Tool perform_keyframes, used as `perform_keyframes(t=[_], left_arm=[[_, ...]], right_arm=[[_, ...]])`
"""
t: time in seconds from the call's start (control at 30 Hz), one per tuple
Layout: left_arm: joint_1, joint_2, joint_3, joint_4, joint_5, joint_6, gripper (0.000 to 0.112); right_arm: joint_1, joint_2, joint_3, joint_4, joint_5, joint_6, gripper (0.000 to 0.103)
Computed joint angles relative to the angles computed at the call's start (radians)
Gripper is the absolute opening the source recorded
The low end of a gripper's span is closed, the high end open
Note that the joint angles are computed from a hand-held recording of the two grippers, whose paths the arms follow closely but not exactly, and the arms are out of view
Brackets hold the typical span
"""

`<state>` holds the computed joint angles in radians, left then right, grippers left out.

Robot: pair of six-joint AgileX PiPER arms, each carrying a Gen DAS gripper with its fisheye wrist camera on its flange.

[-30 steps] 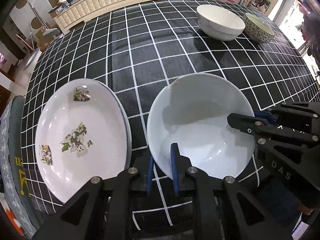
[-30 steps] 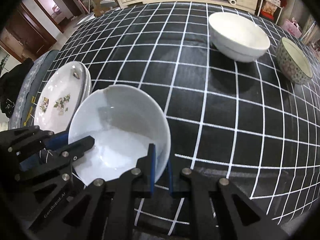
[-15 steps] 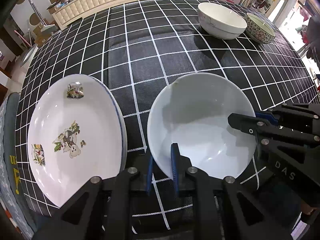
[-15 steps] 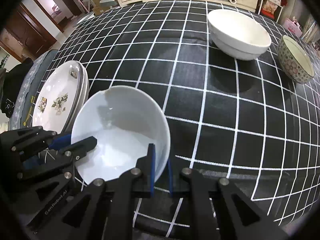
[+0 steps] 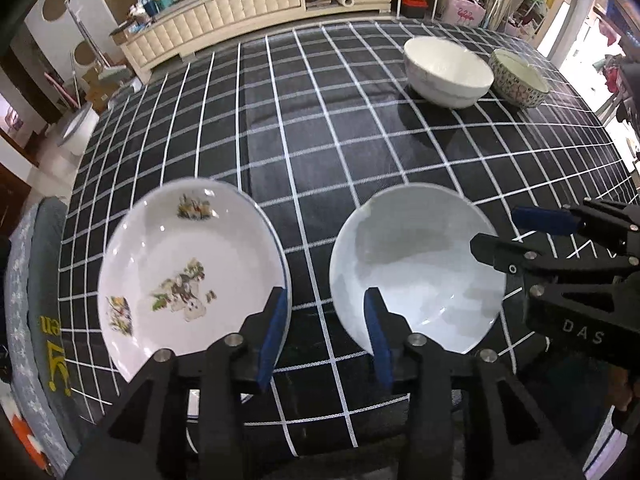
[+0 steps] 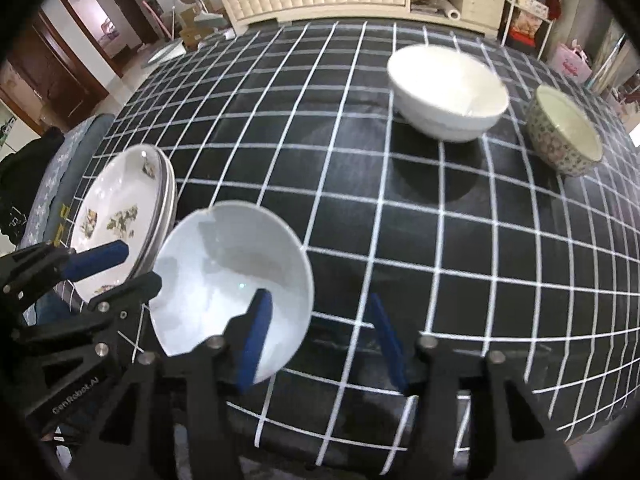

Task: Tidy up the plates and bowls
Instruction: 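Lower the white bowl onto the table and open the left tool, then move the left tool to the cream-white bowl and grasp its rim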

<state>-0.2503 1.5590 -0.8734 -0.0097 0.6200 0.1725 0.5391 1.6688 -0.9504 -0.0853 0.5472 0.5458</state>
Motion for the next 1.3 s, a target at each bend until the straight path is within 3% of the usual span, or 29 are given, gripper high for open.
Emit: perform_keyframes(t=[0.07,0.23,0.67,0.73,0.97,1.03,1.13,1.3], left_arm=[[-0.006,-0.012,-0.022,-0.014,0.02,0.008,0.038],[-0.03,-0.026,-0.09,-0.058,0.052,0.039,0.053],[-0.083,0.131,-0.464,-0.052,0.213,-0.007,0.057],[-0.092,0.154,-0.509,-0.03,0.208,-0.041,0.057],[-0.115,0.325,-0.734,-0.039,0.287,-0.033,0.058],[-0.121,0.38,-0.802,-0.044,0.312,-0.036,0.065],[-0.124,0.453,-0.897,-0.052,0.342,-0.051,0.066],[-0.137,0.6,-1.088,-0.042,0.42,-0.072,0.066]], right_arm=[[-0.014,-0.018,-0.005,0.003,0.011,-0.011,0.06],[-0.055,-0.071,-0.038,-0.052,0.069,-0.006,0.068],[-0.211,-0.072,-0.234,-0.07,0.212,-0.114,0.085],[-0.236,-0.053,-0.268,-0.057,0.225,-0.147,0.089],[-0.316,0.046,-0.384,-0.024,0.257,-0.221,0.093],[-0.333,0.08,-0.417,-0.033,0.266,-0.225,0.093],[-0.353,0.13,-0.467,-0.038,0.286,-0.229,0.093],[-0.403,0.199,-0.52,0.053,0.271,-0.307,0.093]])
